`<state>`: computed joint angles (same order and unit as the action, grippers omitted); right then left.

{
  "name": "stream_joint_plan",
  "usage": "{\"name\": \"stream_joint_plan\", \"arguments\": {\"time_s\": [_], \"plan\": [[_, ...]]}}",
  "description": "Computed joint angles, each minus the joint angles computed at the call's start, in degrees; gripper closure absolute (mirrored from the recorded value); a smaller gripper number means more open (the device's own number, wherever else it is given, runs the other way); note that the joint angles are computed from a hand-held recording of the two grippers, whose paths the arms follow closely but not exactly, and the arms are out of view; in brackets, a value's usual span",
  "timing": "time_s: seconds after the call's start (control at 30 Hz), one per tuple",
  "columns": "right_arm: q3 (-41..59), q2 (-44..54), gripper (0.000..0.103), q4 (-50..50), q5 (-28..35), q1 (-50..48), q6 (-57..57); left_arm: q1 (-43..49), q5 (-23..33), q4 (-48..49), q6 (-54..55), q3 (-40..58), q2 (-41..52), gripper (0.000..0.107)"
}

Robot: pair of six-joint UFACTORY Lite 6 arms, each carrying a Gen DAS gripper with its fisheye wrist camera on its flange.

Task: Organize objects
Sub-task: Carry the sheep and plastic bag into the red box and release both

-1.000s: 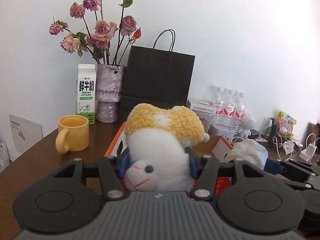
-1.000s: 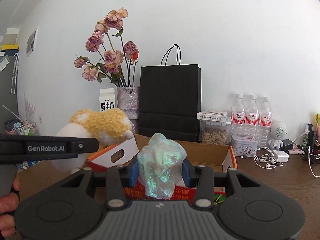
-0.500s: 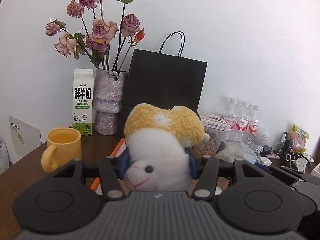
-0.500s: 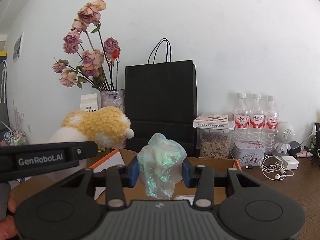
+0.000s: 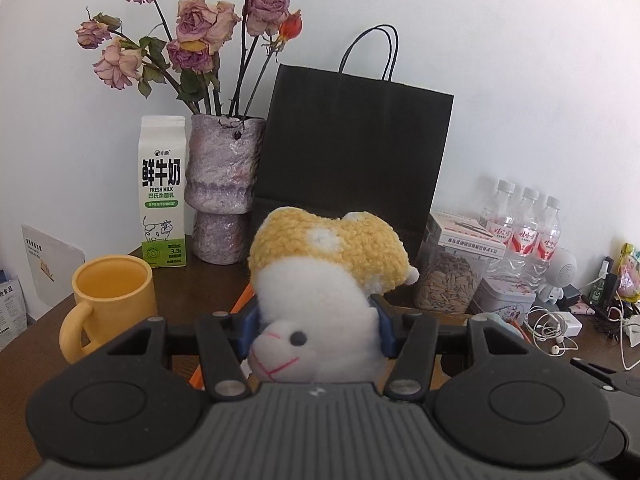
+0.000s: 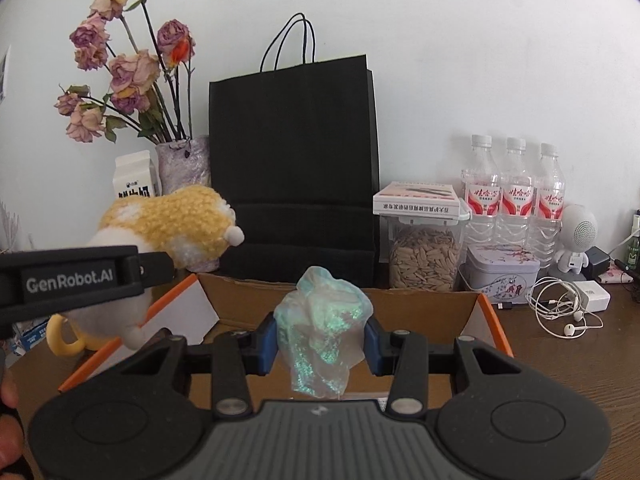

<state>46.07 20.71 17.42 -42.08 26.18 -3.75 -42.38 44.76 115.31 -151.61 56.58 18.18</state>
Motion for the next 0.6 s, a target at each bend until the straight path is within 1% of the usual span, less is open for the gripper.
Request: {"name": "stream_joint_plan", "arguments": {"time_s": [0.17,0.23,0.27,0.3,0.33,0.37,0.4,0.43,0.5,0.6], "plan": [[1.1,2.1,0.060,-1.1,1.0,-0.2,-0.2,2.3,-3.8,0.0,2.3,3.3,3.4,0.050],[1.6,2.4,0.050,-0.4,2.1,-0.1,-1.0,2.7,-5.1,0.2,2.3,3.6,3.9,0.044],[1.8,2.5,0.047,0.7,2.5,0.2,-2.1,2.6,-5.0,0.0,2.2,3.6,3.9,0.039],[1.9,2.6,0.036,1.8,2.7,0.4,-2.9,2.3,-4.4,-0.3,2.3,3.3,3.8,0.031],[2.0,2.6,0.018,3.1,2.7,0.6,-3.8,2.2,-4.0,-0.2,2.1,3.0,3.6,0.024],[1.9,2.5,0.011,4.4,2.6,0.9,-4.8,2.0,-3.3,0.4,1.0,2.3,3.2,0.009],[1.7,2.4,0.007,5.2,2.3,1.0,-5.3,1.9,-2.8,1.2,0.0,1.7,2.7,0.004],[1.5,2.1,0.006,5.6,2.1,1.1,-5.5,1.7,-2.5,1.1,-0.1,1.4,2.4,0.004],[1.0,1.5,0.000,5.4,2.0,0.9,-4.8,1.5,-2.4,0.4,0.4,1.2,1.9,0.004],[0.5,0.9,0.000,5.5,2.2,0.7,-4.4,1.4,-2.7,0.5,0.3,0.7,1.2,0.004]]}}
